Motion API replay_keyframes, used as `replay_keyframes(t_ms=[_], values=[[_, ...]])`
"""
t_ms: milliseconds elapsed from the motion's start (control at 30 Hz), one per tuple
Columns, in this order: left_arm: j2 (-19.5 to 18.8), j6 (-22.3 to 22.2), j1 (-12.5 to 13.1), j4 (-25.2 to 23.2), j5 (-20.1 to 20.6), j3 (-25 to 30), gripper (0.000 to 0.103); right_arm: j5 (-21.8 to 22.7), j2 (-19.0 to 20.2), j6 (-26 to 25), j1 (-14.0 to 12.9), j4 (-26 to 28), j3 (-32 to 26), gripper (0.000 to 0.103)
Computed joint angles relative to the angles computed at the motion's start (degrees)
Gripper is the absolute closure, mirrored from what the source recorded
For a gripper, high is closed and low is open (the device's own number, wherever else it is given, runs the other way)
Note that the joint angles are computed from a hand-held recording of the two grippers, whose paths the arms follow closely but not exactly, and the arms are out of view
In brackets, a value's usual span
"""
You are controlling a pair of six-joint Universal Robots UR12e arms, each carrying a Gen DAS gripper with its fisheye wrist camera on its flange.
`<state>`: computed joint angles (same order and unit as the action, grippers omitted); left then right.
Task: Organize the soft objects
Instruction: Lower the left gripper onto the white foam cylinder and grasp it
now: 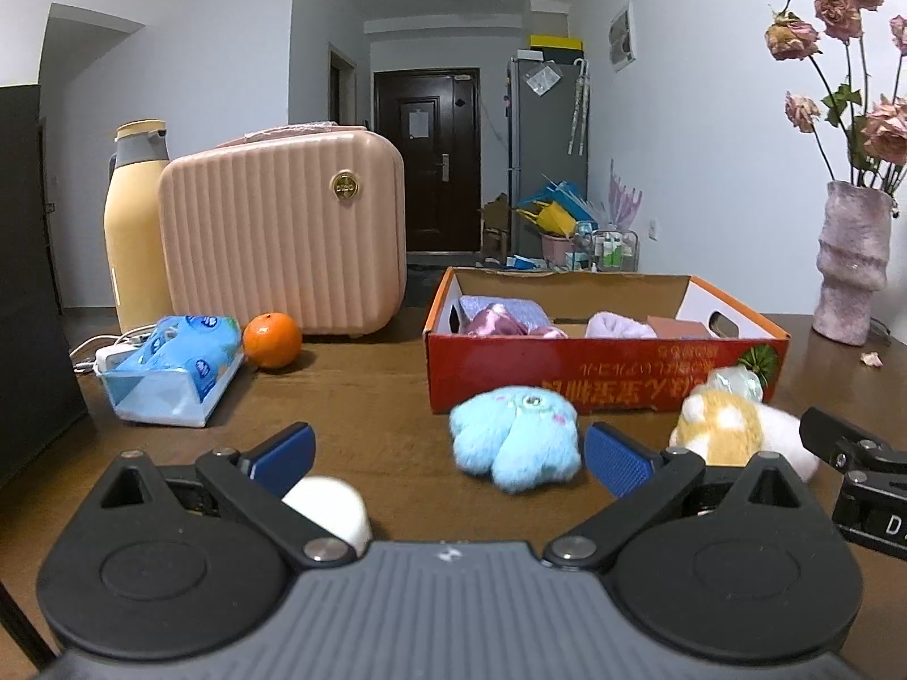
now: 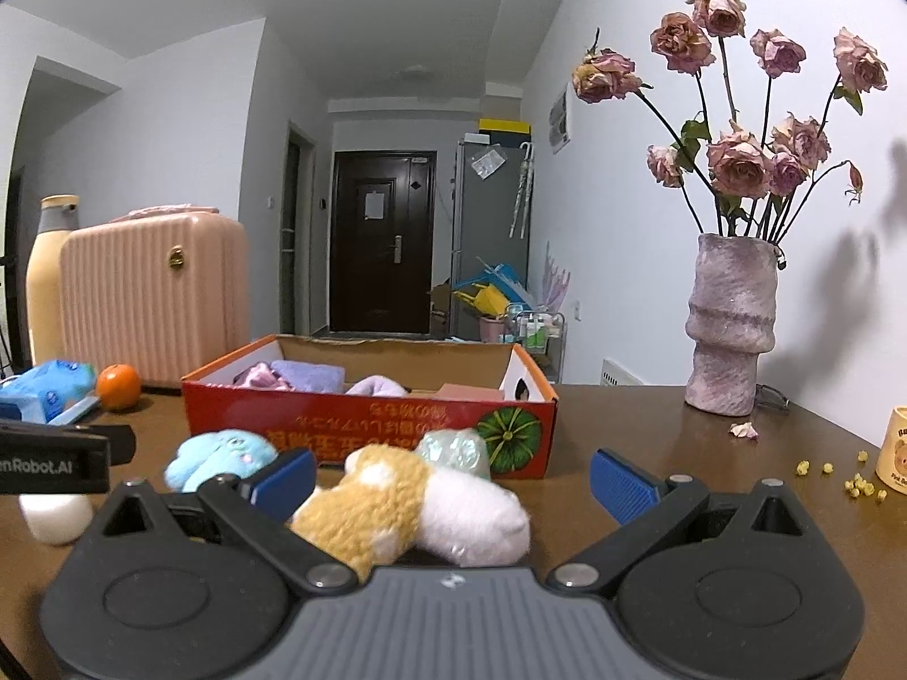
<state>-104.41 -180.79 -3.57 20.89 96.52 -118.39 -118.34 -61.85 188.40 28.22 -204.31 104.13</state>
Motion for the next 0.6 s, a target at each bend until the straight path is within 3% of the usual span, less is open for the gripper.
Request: replay_keyframes(t_ms=[333, 467, 600], values=[[4.06, 1.85, 3.86, -2.24, -7.08, -4.59, 0.000, 0.30, -1.89, 2.22, 0.69, 1.47, 2.67, 0.000], [4.84, 3.57, 5.07, -3.63, -7.69, -5.57, 0.000, -0.12, -2.01, 2.35, 0.77, 2.01, 2.89, 0.000], [5.33, 2.09, 6.23, -5.81, -9.61, -5.44, 0.000, 0.10, -2.05, 2.48, 0.68, 3.16, 2.78, 0.000]])
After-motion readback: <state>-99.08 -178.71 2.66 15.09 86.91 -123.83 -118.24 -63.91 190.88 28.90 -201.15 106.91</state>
